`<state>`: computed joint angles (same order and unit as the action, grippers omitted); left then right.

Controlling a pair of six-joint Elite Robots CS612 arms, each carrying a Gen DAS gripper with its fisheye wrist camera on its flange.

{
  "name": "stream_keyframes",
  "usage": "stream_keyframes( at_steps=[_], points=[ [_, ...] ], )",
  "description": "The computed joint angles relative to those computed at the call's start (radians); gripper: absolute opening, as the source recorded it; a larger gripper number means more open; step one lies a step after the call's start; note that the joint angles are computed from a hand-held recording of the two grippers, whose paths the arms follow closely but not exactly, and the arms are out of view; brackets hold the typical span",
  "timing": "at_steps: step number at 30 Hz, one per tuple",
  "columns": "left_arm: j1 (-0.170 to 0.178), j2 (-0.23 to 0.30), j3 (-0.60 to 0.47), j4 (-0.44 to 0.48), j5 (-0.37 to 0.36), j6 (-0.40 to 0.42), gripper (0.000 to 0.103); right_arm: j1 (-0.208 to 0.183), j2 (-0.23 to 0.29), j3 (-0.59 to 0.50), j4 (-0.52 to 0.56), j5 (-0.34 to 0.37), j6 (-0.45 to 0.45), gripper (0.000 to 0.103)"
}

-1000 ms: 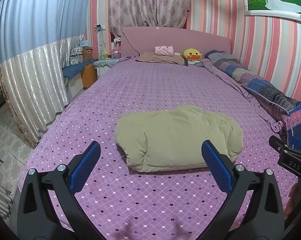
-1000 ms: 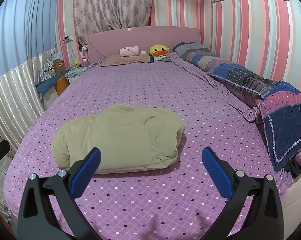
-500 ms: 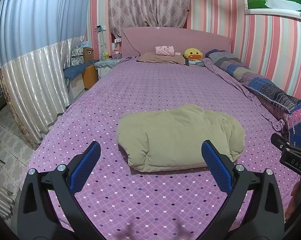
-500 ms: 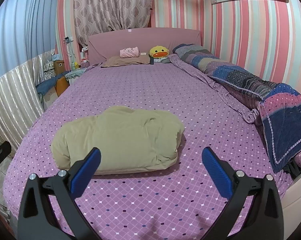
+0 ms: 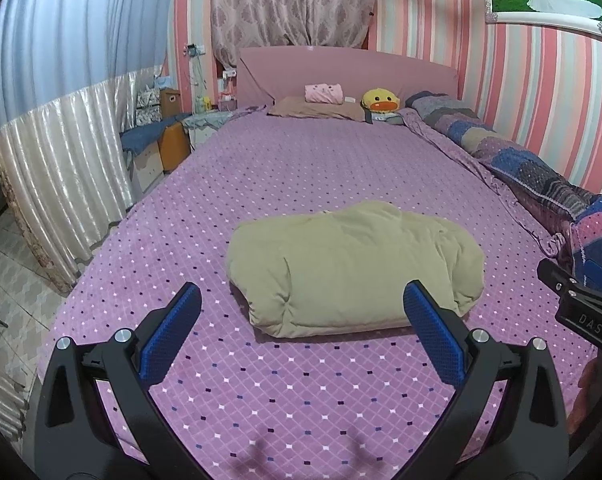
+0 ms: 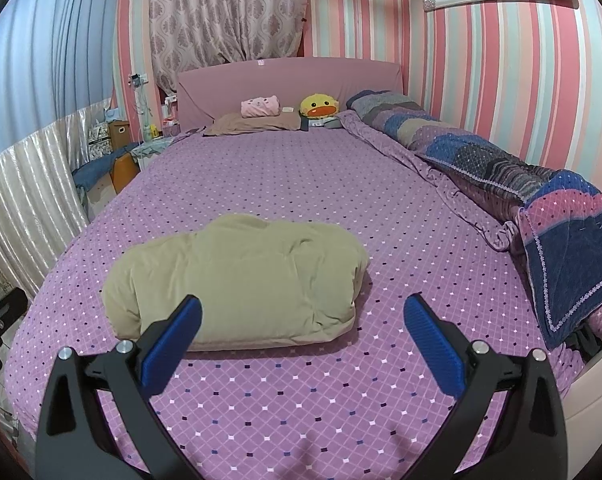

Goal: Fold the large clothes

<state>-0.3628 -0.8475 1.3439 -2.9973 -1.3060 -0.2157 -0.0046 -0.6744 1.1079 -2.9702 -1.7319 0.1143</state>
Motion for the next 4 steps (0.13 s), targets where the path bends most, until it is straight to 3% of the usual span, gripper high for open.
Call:
stream_keyframes(
  at_steps=[4],
  points=[
    [0.000, 0.001, -0.003, 0.013, 0.002, -0.001, 0.100, 0.000, 0.000, 0.000, 0.001, 0.000, 0.000, 0.101]
  ],
)
